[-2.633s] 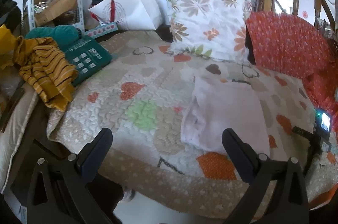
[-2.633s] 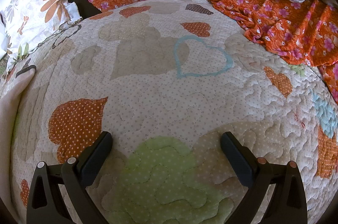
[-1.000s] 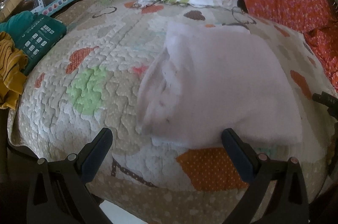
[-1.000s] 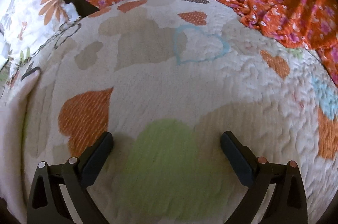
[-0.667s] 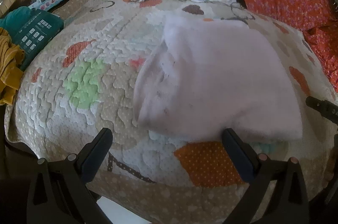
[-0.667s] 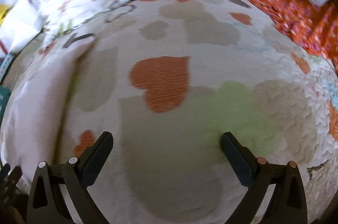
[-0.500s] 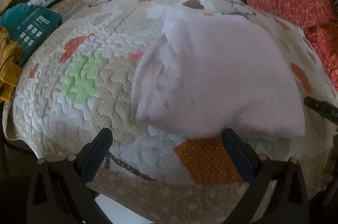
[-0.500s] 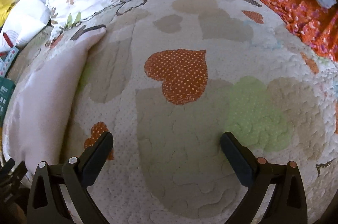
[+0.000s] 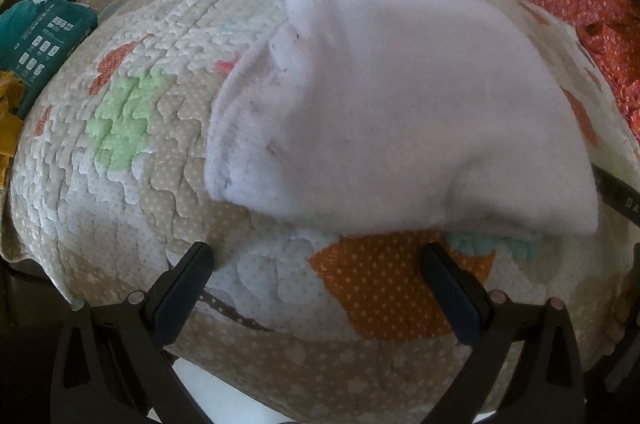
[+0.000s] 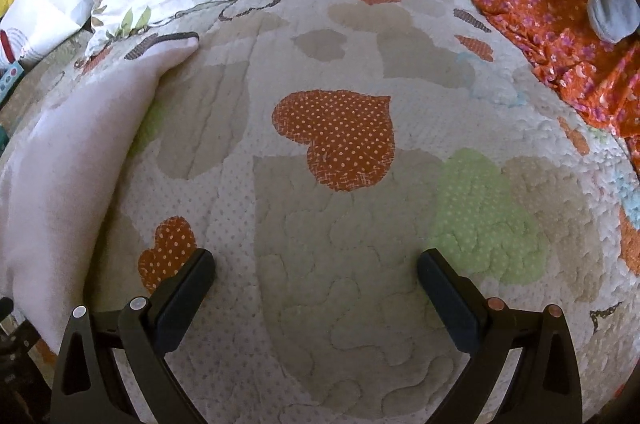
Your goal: Fold small clothes
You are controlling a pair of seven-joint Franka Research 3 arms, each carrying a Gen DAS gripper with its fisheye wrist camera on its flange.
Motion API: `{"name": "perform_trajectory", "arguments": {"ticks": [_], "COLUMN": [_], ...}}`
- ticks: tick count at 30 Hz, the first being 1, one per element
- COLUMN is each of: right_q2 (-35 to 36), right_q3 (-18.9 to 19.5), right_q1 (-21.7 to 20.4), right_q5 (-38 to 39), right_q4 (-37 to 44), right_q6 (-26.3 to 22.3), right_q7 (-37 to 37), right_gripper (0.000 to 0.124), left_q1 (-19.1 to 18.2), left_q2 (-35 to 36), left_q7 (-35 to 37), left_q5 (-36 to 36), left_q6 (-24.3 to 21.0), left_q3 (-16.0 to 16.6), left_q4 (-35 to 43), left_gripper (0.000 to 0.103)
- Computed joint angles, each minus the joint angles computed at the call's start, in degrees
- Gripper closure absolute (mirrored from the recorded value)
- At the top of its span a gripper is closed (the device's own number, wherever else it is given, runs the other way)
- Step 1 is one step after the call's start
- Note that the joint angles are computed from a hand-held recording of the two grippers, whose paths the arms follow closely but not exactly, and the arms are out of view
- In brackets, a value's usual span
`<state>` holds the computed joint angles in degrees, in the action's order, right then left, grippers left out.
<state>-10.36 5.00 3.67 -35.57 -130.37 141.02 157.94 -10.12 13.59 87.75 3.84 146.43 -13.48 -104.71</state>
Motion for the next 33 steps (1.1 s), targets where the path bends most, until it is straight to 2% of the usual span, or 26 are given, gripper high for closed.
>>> {"name": "perform_trajectory", "arguments": {"ticks": [6,12,15,17,21,26,28,30,31,32,33], "right_q2": [0.5,0.7,0.9,1.2,1.3,1.0,0.8,0.5,-0.1,-1.0,-2.8], "right_q3": [-0.6,-0.5,-0.7,-0.8,-1.1,-1.2,-1.1,-0.6,-0.8,-0.6,-2.4], "right_q1": [0.5,0.5,0.9,1.1,1.4,1.5,1.6,1.2,1.2,0.5,1.3], "right_q5": [2.1,2.1,2.0,2.6,3.7,4.0,4.3,5.4,7.3,9.2,11.5], "right_q4": [0.8,1.1,1.4,1.9,2.3,2.0,1.8,1.6,1.4,0.1,-2.4], "right_q6": [-0.8,-1.3,-2.0,-2.7,-3.5,-3.4,-3.4,-3.6,-3.3,-0.7,5.1], "right_q7": [-2.9,-3.1,-3.2,-3.9,-5.4,-6.1,-6.5,-7.3,-8.3,-8.6,-8.6], "right_gripper": [0.021,0.021,0.021,0.021,0.021,0.021,0.021,0.021,0.021,0.021,0.024], "left_q1": [0.7,0.9,1.7,2.7,4.2,3.4,2.9,2.9,3.3,3.8,4.6], "left_q2": [0.7,-0.5,-0.9,-1.5,-4.7,-7.3,-6.8,-5.4,-4.8,-4.3,-3.2], "left_q7": [0.3,1.1,4.1,6.8,14.9,19.2,17.6,13.9,12.7,11.7,11.1], "left_q5": [-2.7,-3.4,-6.0,-9.9,-19.1,-24.1,-23.5,-21.2,-20.9,-21.1,-22.2], "left_q6": [-0.1,2.0,-1.1,-1.2,3.1,9.6,10.6,9.6,8.7,7.5,5.5], "left_q3": [-0.5,-0.6,-1.3,-1.8,-2.8,-1.8,-1.0,0.1,0.3,0.4,0.4], "left_q4": [0.4,-2.0,-1.4,-1.7,-5.2,-7.7,-6.9,-4.7,-3.7,-2.6,-0.6], "left_gripper": [0.0,0.0,0.0,0.002,0.021,0.021,0.021,0.021,0.021,0.021,0.021]}}
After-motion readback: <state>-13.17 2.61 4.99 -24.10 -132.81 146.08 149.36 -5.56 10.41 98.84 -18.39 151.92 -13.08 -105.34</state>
